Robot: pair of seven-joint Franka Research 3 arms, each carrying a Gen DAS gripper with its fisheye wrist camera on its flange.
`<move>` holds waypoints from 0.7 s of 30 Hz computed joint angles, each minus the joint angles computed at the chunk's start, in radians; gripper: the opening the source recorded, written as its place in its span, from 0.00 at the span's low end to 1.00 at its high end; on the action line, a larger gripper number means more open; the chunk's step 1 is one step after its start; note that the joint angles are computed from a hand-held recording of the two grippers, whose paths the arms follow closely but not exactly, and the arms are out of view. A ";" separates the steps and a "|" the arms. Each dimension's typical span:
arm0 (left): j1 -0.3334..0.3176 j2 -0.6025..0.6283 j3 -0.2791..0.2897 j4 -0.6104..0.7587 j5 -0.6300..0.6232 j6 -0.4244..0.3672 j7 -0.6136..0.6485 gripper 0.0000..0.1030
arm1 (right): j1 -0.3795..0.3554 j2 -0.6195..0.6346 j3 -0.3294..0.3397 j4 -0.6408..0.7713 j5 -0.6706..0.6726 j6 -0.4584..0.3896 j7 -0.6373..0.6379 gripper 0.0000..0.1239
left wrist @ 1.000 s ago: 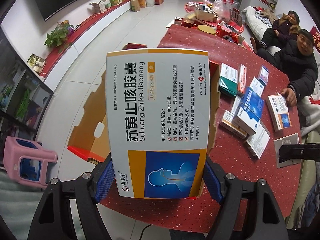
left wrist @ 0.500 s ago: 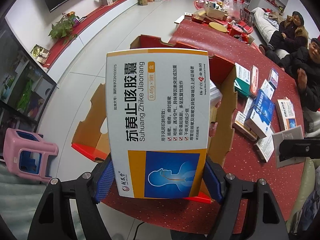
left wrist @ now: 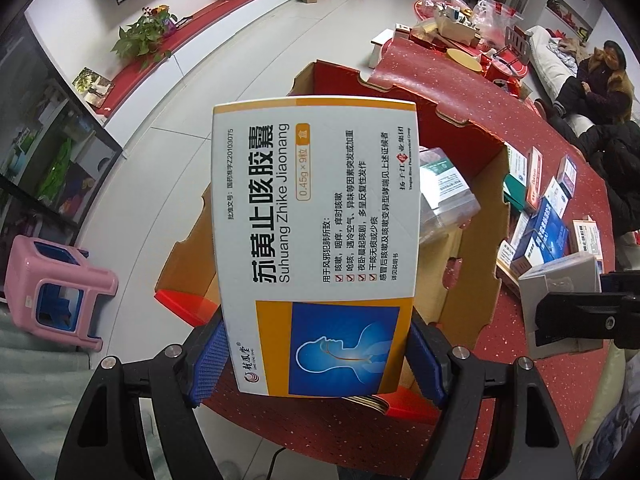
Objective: Organize objects
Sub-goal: 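Carry the Suhuang box and white box over the cardboard box with both tools, then open both tools to drop both boxes into the cardboard box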
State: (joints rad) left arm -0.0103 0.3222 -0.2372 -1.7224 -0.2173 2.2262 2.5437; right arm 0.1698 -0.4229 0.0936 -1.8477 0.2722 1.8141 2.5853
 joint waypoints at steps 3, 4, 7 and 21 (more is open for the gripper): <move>-0.005 0.014 0.001 0.014 0.014 -0.001 -0.005 0.80 | 0.002 0.022 -0.005 0.014 0.002 0.003 -0.013 0.55; -0.007 0.021 0.000 0.021 0.019 -0.002 -0.007 0.80 | 0.002 0.030 -0.006 0.019 0.003 0.004 -0.017 0.55; -0.013 0.039 -0.001 0.036 0.036 -0.001 -0.016 0.80 | 0.005 0.047 -0.010 0.026 0.009 0.009 -0.025 0.55; -0.046 0.142 0.000 0.094 0.198 -0.027 -0.087 1.00 | -0.008 0.001 -0.017 -0.084 0.031 0.046 0.026 0.70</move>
